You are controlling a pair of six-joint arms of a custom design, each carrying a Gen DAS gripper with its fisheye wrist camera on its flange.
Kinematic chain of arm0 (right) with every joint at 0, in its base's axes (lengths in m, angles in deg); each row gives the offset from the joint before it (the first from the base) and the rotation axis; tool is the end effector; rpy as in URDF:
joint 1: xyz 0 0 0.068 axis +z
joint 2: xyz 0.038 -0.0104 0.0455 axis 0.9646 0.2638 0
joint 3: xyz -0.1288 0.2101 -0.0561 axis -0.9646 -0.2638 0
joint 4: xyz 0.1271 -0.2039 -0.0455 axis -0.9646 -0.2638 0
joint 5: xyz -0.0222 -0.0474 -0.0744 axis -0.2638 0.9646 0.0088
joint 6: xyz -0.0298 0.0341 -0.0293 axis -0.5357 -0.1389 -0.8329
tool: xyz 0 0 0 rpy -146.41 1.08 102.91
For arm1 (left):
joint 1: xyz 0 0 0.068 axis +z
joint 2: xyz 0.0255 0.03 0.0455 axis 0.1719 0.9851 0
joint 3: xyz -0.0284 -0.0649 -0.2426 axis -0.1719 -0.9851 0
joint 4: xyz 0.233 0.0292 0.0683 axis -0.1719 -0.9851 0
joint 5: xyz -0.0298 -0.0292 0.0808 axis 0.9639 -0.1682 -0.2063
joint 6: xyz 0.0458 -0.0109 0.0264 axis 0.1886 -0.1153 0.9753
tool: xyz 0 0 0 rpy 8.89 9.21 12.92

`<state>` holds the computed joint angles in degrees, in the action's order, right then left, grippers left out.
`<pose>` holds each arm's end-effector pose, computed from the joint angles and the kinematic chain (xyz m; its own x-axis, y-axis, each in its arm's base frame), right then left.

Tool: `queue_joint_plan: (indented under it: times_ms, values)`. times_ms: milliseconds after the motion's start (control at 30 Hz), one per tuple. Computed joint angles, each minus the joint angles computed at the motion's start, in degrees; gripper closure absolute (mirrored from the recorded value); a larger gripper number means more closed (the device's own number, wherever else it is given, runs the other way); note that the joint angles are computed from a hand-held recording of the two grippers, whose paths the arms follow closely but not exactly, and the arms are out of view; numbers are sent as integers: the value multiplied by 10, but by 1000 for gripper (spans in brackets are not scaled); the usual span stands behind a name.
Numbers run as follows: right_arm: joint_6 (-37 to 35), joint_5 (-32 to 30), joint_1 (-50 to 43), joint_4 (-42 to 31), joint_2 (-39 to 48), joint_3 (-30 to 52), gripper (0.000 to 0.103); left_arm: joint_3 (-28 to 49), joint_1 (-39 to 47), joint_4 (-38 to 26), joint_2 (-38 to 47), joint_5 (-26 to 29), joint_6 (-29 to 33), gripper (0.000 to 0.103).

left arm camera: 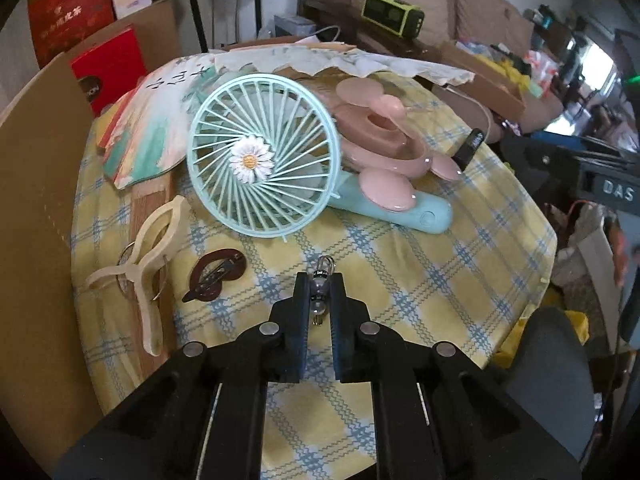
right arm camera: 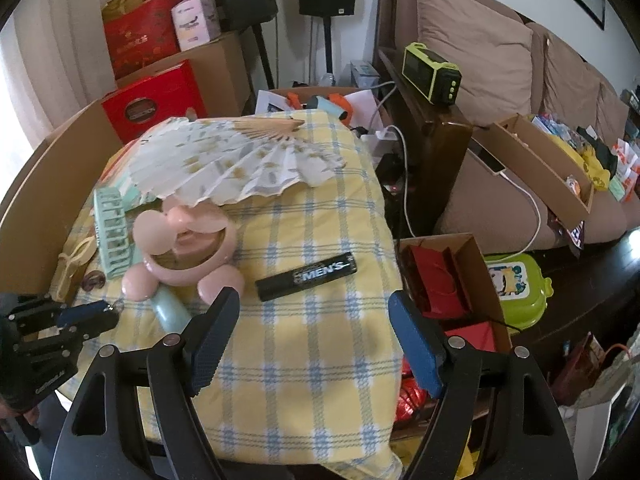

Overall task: Organize objects
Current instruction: 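Grasp the metal keychain with the left gripper while the right gripper grasps the black MEN'S tube, then lift the keychain with the left gripper while the right gripper carries the MEN'S tube to the box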

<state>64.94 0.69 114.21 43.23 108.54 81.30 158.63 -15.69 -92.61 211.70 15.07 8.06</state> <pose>0.2085 0.1458 0.1102 -0.6601 0.4472 -0.6035 0.5338 0.8446 0.0421 0.3486 -0.1802 0.0731 -0.4509 0.7480 -0.4870 0.8746 0.4791 -0.0741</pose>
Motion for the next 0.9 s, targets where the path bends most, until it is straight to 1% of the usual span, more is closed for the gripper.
queue_joint_plan:
  times_ms: [67, 233, 400, 500, 567, 667, 767, 833, 900]
  values:
    - [-1, -2, -3, 8, -5, -9, 25, -12, 3, 13, -9, 4, -3, 95]
    - [-13, -8, -12, 38, -15, -34, 24, -11, 17, 3, -16, 20, -5, 95]
    - [-54, -13, -27, 83, -3, -48, 24, -26, 31, -4, -40, 41, -3, 95]
    - [-103, -12, -35, 113, 17, -47, 24, -25, 41, -16, -51, 56, -5, 95]
    - [-149, -14, -45, 135, 32, -44, 21, -21, 46, -25, -56, 63, -6, 95]
    - [-212, -40, -70, 175, 48, -53, 19, -15, 57, -41, -60, 79, -5, 95]
    - [-247, -83, -98, 229, 38, -82, 15, -10, 65, -50, -61, 87, -3, 94]
    - [-258, -101, -107, 242, 34, -91, 15, -9, 68, -53, -59, 88, -4, 95]
    - [-273, -104, -105, 253, 30, -96, 14, -9, 68, -53, -59, 89, -7, 94]
